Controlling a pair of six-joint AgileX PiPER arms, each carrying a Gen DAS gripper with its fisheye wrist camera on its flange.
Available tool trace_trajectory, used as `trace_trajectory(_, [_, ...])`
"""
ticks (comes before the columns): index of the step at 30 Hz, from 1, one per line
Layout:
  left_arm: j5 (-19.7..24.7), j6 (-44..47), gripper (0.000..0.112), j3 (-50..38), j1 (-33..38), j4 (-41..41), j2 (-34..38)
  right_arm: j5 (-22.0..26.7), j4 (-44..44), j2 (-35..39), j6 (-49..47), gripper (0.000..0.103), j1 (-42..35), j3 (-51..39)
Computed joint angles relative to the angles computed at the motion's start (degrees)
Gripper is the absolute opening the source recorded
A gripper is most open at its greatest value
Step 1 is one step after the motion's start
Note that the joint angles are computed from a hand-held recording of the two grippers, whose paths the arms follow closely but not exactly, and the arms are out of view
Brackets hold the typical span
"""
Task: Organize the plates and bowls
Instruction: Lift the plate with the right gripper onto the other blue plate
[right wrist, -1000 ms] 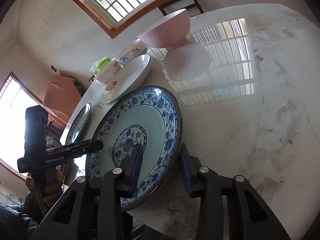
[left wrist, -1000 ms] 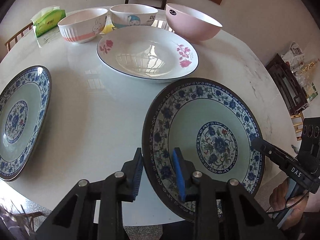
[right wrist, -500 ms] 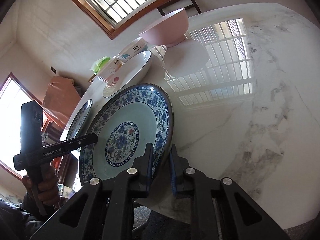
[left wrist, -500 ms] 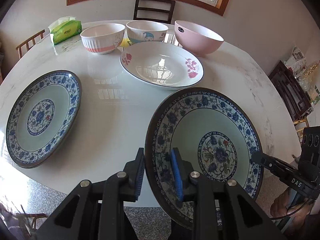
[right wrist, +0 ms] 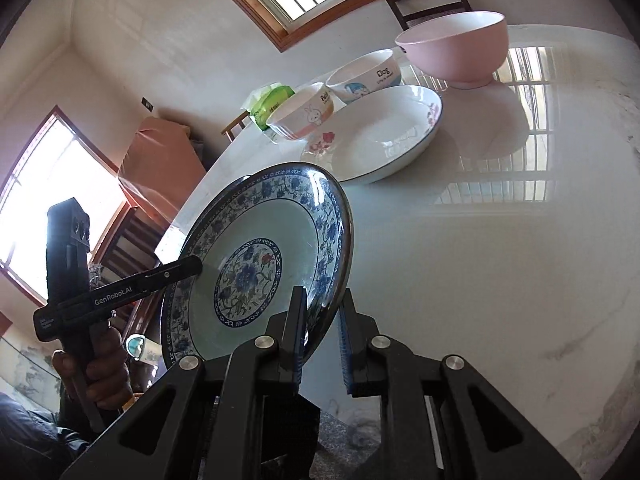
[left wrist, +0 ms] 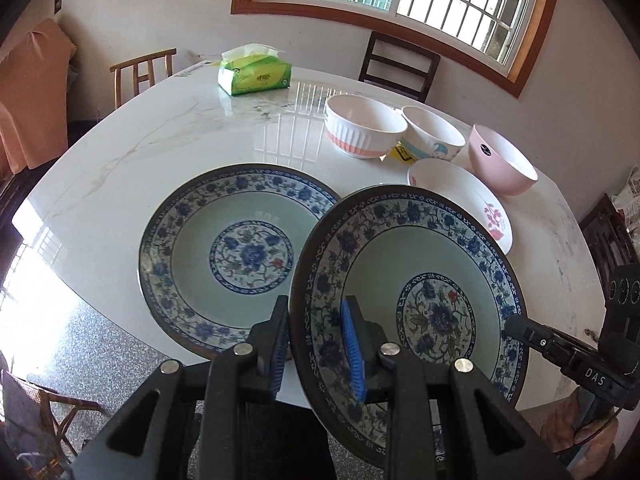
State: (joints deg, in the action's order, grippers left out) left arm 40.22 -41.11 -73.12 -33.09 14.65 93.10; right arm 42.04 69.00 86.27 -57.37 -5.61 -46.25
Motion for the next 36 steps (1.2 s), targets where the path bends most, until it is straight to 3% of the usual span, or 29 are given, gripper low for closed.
trace_trajectory(7, [-1.9, 6.3, 0.026, 0.5, 10.7, -3.8, 0.3, -4.5, -4.4, 12.8, 10.0, 0.016, 13.2, -17.2])
trace_trajectory(17, [-5.1, 12.8, 0.026, 0.4, 18.8, -8.6, 3.5, -6.2, -17.5, 26.0, 24.7, 0.016, 21.9, -36.1])
trace_trajectory(20, [-5.8, 14.5, 0.026, 0.1, 20.1, -10.0, 4.4, -6.4, -19.0, 26.7, 26.3, 0.016, 23.0, -37.2])
trace_trajectory(28, [-7.2, 2.9, 0.025, 1.8, 15.4, 5.8, 2.0, -7.1, -24.1, 27.2, 30.5, 0.015, 25.1, -38.8])
trace_trajectory(31, [-7.5, 7.0, 0.025, 1.8, 16.1, 0.2, 1.8, -8.0, -25.5, 27.5, 31.3, 0.016, 26.0, -38.8])
trace_trajectory(34, [-7.3, 5.5, 0.025, 2.3, 15.0, 1.4, 1.7, -9.9, -26.6, 26.6, 32.0, 0.017, 26.5, -37.5])
trace_trajectory(36, [-7.4, 5.8, 0.025, 2.7, 14.7, 0.4, 1.6, -12.4, -32.4, 25.6, 35.2, 0.018, 28.2, -37.0])
